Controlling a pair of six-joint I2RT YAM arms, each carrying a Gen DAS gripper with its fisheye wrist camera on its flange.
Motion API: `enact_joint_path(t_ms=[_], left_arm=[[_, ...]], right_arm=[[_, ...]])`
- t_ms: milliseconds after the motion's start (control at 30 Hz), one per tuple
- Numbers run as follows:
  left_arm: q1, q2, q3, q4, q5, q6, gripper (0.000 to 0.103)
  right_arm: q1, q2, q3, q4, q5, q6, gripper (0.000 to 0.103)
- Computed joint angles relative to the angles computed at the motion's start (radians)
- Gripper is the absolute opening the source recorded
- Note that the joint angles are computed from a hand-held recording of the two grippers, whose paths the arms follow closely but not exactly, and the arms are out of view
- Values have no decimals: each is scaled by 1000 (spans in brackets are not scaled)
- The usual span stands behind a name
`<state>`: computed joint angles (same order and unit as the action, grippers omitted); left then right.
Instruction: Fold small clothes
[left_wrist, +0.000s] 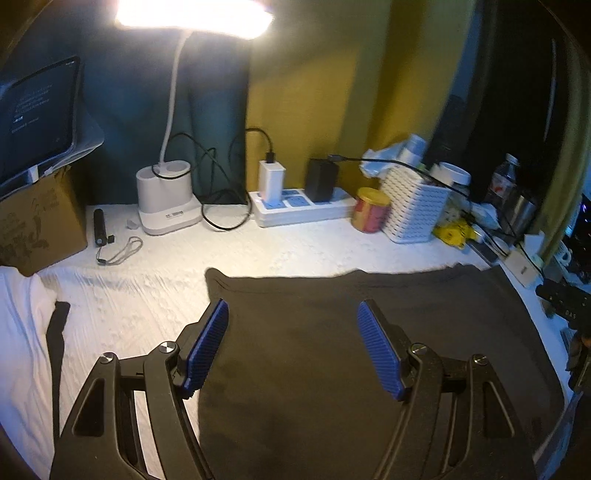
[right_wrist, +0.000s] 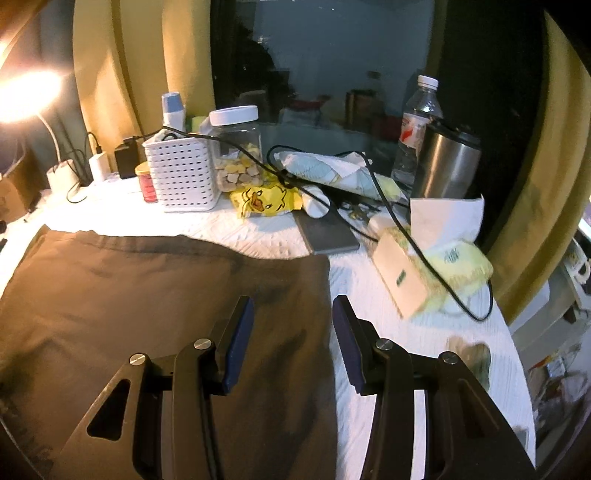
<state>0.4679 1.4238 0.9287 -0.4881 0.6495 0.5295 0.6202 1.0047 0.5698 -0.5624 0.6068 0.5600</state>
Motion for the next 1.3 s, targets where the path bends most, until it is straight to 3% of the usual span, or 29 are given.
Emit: enact_joint_path(t_ms=[500, 800, 833, 867, 933, 1300], left_arm=[[124, -222, -136, -254, 98, 209, 73], [239, -272, -174, -404, 138, 387, 73], [256, -274, -179, -426, 142, 416, 73], [270, -275, -181, -443, 146, 437, 73], [304, -276, -188, -481, 152, 491, 73], [476, -249, -220, -611, 131, 738, 73]], right_arm=[[453, 9, 58, -387, 172, 555, 47], [730, 121, 111, -599, 193, 931, 48], [757, 138, 116, -615, 190, 967, 54], [781, 154, 119, -626, 186, 1001, 68], [850, 191, 128, -656, 175, 1090, 77], [1150, 344, 123, -702, 28, 1484, 78]])
